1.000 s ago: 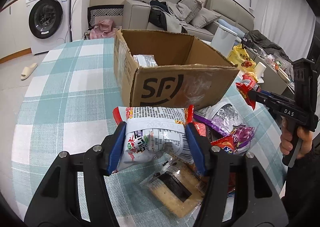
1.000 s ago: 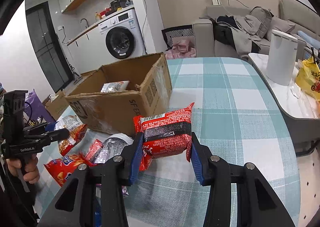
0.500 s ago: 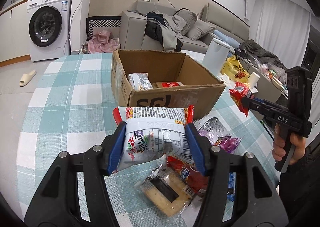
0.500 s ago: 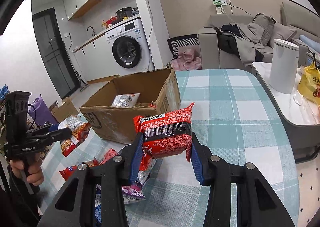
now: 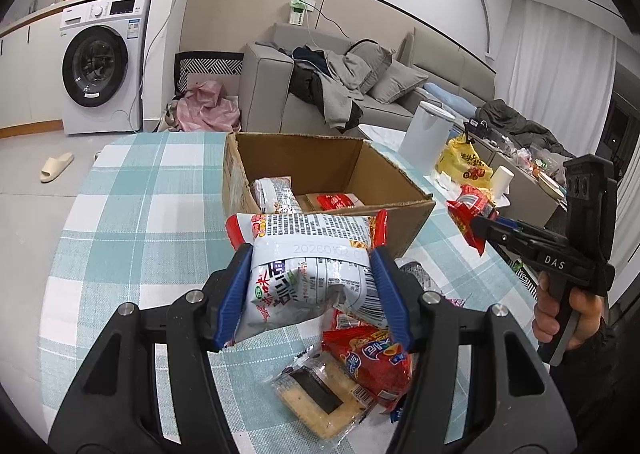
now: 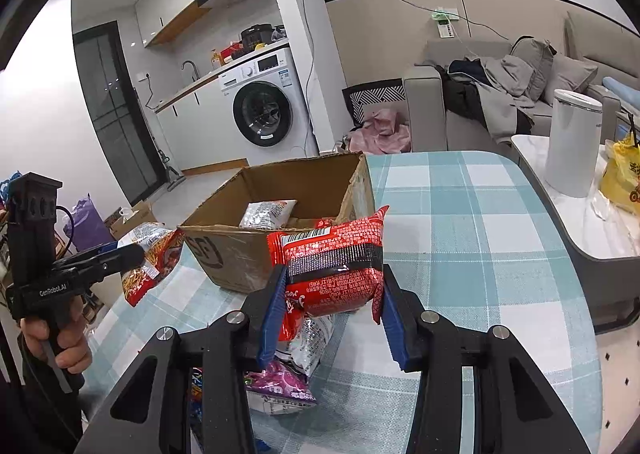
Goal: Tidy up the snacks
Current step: 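Lift both held bags and carry them over the open box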
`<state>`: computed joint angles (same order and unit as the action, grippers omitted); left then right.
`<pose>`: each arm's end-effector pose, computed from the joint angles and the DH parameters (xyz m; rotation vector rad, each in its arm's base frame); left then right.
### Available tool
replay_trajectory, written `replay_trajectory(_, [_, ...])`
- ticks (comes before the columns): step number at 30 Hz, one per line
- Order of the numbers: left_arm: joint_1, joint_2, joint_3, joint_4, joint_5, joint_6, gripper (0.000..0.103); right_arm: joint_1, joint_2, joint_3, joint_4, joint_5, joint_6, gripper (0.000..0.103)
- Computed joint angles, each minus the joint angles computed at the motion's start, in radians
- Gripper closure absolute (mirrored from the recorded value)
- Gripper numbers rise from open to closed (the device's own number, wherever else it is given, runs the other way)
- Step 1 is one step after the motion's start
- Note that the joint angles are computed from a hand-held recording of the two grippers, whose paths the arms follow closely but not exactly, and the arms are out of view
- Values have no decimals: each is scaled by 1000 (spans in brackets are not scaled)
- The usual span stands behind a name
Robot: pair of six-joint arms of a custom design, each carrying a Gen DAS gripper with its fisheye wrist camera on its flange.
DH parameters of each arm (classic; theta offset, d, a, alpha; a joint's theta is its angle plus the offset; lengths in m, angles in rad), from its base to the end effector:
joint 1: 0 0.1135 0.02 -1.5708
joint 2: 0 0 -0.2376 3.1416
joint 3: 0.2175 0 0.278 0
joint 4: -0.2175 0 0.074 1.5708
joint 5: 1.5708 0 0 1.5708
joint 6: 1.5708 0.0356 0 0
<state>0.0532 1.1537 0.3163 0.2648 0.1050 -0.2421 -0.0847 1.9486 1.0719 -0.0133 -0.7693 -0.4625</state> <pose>0.2418 0.0091 0.1099 -0.2550 2.1329 -0.2227 0.3908 -0.0083 0.0867 -0.7285 2.1179 0.6519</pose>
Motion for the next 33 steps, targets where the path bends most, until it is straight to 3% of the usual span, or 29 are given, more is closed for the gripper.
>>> replay_trajectory(9, [-14,-84,7,-43,-39,-23,46,24,-44,-42,39,-13,35,59])
replay_trajectory(33, [-34,157,213,4,-98,-45,46,132,-17,42,49,57,154,59])
